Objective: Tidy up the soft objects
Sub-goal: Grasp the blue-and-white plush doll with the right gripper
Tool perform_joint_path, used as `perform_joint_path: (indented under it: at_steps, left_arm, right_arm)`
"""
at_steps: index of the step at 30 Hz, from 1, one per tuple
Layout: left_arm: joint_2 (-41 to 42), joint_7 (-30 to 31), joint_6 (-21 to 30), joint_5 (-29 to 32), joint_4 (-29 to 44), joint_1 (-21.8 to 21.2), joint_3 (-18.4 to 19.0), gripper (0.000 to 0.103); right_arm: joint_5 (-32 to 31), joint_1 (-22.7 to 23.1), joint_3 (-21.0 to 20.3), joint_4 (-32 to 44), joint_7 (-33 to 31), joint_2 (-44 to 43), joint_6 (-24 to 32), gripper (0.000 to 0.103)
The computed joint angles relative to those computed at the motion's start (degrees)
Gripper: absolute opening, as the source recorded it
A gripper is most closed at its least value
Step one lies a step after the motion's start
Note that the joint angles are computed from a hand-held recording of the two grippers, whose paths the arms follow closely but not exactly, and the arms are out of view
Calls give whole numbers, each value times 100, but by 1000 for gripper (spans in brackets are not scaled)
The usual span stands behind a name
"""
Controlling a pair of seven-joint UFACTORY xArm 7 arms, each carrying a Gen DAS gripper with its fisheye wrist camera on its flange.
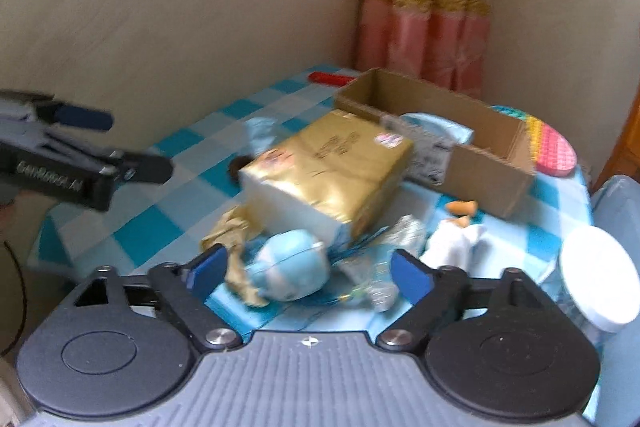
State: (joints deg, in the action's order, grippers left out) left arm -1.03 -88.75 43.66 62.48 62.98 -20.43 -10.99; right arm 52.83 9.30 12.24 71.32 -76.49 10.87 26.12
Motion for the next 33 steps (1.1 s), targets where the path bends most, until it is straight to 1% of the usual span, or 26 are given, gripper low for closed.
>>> perform_joint_path:
  at_steps: [3, 9, 13, 14, 15, 16, 21, 24, 29, 33]
  left_arm:
    - [-52, -122, 35, 52, -60, 9, -1, 102]
    - [-91, -167, 4, 79, -123, 49, -20, 102]
    - [-87, -152, 29, 101, -125, 58, -28, 102]
    - [-82, -151, 18, 114, -126, 61, -27, 102]
    - [-78, -144, 7, 118, -126, 63, -24, 102]
    - [-71, -134, -8, 119, -122, 65, -21, 102]
    - [-38, -55, -69, 94, -105, 59, -10, 102]
    - [-27, -60, -108, 56, -99, 58, 4, 102]
    - [46, 114, -172, -18, -34, 44, 9, 102]
    - [173, 325, -243, -87, 80, -14, 30, 102]
  right_arm:
    - [-196, 100, 32, -46, 4, 49, -132, 81]
    - [-681, 215, 107, 32, 380, 272, -430, 68]
    - [-877, 145, 188, 79, 640, 351, -466, 65]
    - [-906, 129, 207, 74, 671, 356, -488, 63]
    - [-969, 128, 208, 74, 737, 366, -507, 57]
    - [-1043, 119, 206, 87, 813, 374, -467, 55]
    - [-954, 0, 277, 69, 832, 312, -355, 54]
    - [-802, -53, 286, -2, 667, 200, -325, 53]
    - [-657, -66, 147, -145, 529, -3, -253, 53]
    - [-698, -60, -13, -265, 573, -109, -257, 53]
